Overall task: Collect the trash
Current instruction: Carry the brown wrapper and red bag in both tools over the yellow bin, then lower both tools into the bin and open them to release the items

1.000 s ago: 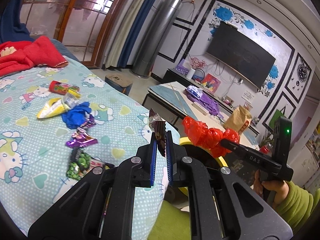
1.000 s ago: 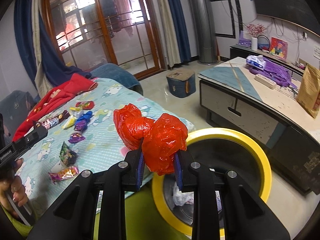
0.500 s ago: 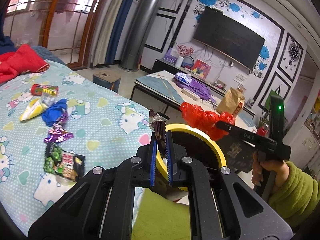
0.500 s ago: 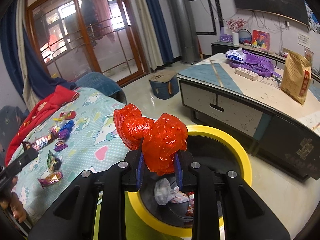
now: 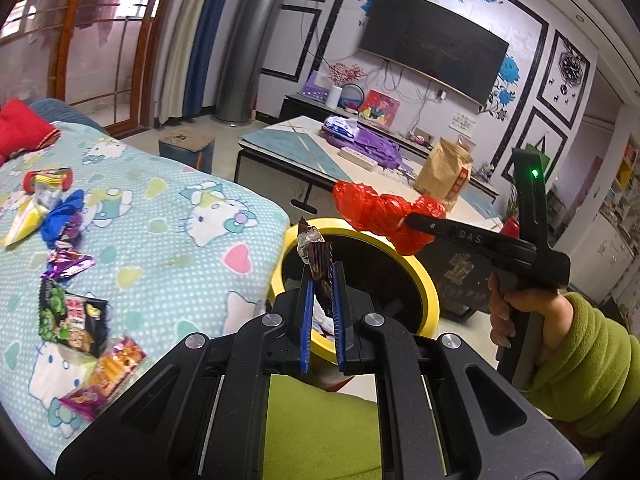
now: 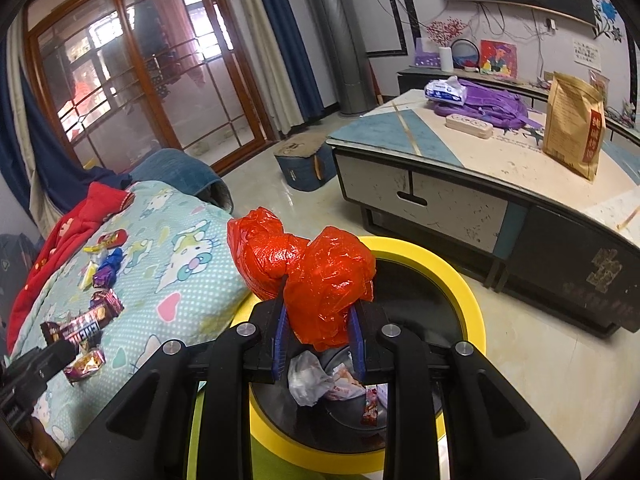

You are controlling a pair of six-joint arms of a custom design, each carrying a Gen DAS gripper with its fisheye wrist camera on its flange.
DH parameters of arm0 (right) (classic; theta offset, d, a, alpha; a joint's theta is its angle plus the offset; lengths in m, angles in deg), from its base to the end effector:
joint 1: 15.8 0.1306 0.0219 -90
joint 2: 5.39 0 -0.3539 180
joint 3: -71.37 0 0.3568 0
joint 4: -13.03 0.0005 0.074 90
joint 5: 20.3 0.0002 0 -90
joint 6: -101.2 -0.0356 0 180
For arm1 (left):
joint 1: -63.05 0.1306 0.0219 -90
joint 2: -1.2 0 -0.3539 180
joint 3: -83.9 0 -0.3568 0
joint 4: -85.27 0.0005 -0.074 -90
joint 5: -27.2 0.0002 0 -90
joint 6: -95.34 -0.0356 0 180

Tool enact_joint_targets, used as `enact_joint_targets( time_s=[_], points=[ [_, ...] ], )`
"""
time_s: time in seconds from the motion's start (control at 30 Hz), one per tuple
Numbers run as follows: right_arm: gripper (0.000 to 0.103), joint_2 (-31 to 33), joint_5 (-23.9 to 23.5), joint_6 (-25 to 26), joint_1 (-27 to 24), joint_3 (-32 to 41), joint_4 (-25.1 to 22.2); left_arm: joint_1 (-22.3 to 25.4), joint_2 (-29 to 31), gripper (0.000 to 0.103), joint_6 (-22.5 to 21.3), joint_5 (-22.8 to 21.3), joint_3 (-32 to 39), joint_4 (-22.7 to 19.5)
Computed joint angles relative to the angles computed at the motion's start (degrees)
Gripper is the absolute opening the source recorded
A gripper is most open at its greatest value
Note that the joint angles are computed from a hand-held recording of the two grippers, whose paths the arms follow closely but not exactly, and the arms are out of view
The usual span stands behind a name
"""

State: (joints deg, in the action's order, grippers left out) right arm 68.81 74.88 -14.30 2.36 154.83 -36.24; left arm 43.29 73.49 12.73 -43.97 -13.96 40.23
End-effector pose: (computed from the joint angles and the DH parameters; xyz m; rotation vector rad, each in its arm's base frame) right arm 0.3446 0.1091 0.4580 0.1942 2.2752 0.2999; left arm 0.3288 -0.1309 0.4665 0.4266 2.1748 -0.6246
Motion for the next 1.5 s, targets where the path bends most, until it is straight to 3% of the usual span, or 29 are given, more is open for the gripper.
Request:
enact_joint_targets(
  time_s=[0.8,1.03,1.43,1.5],
  points=[
    [0.026,1.79,-3.53,-3.97,-5.15,-2.47,-0.75,-8.01,8.19,0.005,-3.03,0.13,1.97,-1.72],
    [0.026,1.88,-4.54,-5.27,-6.46,-2.83,-0.6,-9.23,11.21,0.005,-4.27,-0.2,4.09,-2.14],
    [0.03,1.91,-5.39,-7.28,-8.22,-3.41,-0.33,-8.7,14.45,0.005,-2.4,0.62,6.37,-1.79],
    [0.034,1.86,-5.42,-7.51,-8.34,-3.58,-0.25,-8.28,14.5,0.014,-2.23,0.43,6.41,-1.7]
  ],
)
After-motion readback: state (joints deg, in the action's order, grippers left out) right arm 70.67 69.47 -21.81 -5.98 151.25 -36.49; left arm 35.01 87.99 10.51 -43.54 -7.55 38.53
